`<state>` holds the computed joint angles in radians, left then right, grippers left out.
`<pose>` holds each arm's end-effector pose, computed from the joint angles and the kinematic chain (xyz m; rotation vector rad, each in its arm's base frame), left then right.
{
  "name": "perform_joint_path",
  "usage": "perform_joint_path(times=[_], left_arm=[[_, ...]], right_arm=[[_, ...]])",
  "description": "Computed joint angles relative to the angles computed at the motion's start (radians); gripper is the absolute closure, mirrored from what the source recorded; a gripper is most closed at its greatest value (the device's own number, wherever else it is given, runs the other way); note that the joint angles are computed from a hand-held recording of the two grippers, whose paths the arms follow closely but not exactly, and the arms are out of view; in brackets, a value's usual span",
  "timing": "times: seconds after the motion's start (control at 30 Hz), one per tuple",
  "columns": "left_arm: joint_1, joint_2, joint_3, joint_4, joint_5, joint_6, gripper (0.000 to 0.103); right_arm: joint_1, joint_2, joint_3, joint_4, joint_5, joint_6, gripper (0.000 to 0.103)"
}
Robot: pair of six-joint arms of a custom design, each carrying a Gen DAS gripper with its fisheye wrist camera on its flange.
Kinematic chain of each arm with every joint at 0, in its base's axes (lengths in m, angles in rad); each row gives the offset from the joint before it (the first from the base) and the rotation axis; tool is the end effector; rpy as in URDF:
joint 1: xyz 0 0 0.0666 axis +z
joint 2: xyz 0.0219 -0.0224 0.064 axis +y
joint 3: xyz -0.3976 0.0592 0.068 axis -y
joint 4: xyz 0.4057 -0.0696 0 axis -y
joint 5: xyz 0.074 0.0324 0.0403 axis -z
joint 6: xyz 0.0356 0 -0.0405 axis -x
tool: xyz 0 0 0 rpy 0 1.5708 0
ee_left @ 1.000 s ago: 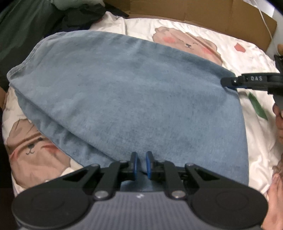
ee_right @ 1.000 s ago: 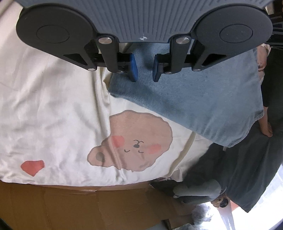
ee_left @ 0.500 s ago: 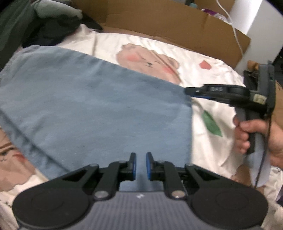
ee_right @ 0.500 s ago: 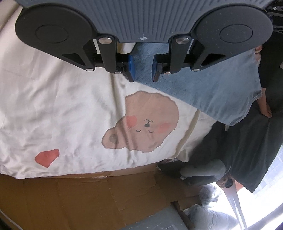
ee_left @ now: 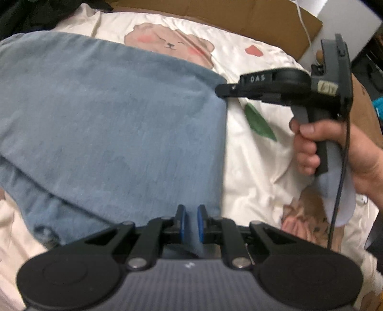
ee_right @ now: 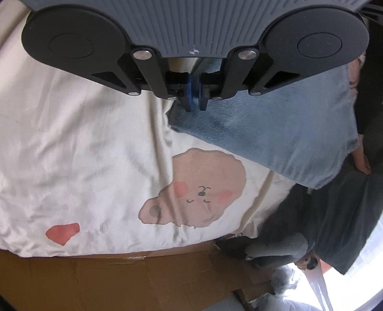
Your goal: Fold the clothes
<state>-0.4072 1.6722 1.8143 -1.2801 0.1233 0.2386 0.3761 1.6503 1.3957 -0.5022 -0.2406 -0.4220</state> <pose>0.5280 -0.2329 0.4774 0.2686 2.7355 -0.3526 0.5483 0.2252 0.3447 -0.0699 2.3993 0.6685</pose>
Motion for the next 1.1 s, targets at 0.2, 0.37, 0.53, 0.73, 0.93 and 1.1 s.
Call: perform_joint_path(times=[0.2, 0.37, 0.53, 0.73, 0.93, 1.1], left_arm=[[-0.006, -0.019, -0.010, -0.005, -0.017, -0.005, 0.092], [-0.008, -0.025, -0.023, 0.000, -0.018, 0.004, 0.092], [-0.014, -0.023, -0.018, -0.011, -0.018, -0.004, 0.092], [-0.018, -0.011, -0.020, -0.013, -0.021, -0.009, 0.092], [-0.030, -0.012, -0.036, 0.002, -0.050, -0.030, 0.092], [-0.006, 0.013, 0.018, -0.048, 0.000, 0.014, 0.090]], right_arm=[[0.023, -0.030, -0.028, -0.028, -0.050, 0.020, 0.096], [0.045, -0.057, -0.055, -0.056, -0.106, 0.030, 0.096], [0.064, -0.093, -0.092, -0.084, -0.153, 0.021, 0.096], [0.076, -0.121, -0.106, -0.145, -0.195, -0.004, 0.095], [0.093, -0.136, -0.120, -0.191, -0.222, 0.001, 0.095], [0.087, -0.153, -0.150, -0.147, -0.225, -0.098, 0.092]])
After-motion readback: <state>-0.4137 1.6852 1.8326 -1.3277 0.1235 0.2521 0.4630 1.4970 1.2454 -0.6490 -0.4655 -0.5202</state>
